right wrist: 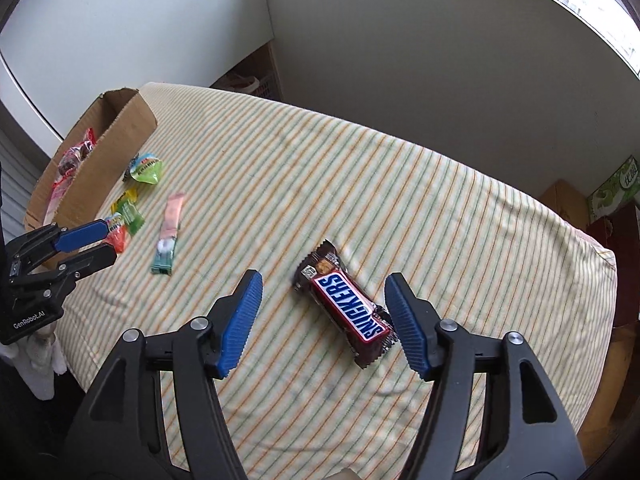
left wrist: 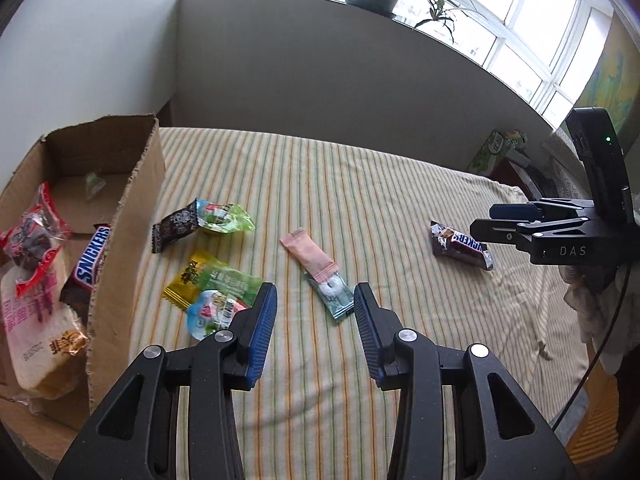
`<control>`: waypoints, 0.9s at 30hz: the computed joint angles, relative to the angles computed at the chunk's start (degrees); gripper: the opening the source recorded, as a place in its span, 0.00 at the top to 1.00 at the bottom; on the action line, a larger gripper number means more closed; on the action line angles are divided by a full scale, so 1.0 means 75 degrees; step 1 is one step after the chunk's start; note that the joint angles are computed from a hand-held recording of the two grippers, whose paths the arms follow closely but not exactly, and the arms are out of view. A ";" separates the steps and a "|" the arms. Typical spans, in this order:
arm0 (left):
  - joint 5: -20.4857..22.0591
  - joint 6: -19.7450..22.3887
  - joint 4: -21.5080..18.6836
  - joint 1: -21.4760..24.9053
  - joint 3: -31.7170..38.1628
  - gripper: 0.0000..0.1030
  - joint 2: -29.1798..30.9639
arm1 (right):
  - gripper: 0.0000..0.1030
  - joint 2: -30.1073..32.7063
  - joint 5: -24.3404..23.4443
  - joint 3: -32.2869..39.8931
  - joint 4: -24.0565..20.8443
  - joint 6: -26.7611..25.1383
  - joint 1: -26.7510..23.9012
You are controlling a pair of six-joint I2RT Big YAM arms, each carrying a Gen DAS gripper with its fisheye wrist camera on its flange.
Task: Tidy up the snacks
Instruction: 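Move the right tool to the Snickers bar while the left approaches the green mint candy, then grasp the Snickers bar with the right gripper while the left grasps the green mint candy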
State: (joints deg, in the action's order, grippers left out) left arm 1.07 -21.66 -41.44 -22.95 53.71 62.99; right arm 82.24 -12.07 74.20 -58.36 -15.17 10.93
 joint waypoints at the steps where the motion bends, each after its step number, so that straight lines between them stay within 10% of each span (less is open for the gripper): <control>1: 0.0006 -0.0002 -0.0032 -0.0028 0.0018 0.63 0.0063 | 0.36 0.0069 -0.0038 -0.0009 -0.0006 -0.0030 -0.0057; 27: -0.0720 -0.0257 -0.0259 -0.0622 0.0739 0.55 0.1442 | 0.36 0.0539 -0.1246 -0.0119 -0.0273 -0.0434 -0.0465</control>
State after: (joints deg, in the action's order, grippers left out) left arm -4.33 -23.58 -43.39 -27.61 59.25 73.80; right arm 86.28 -21.42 73.31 -60.41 -18.43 7.44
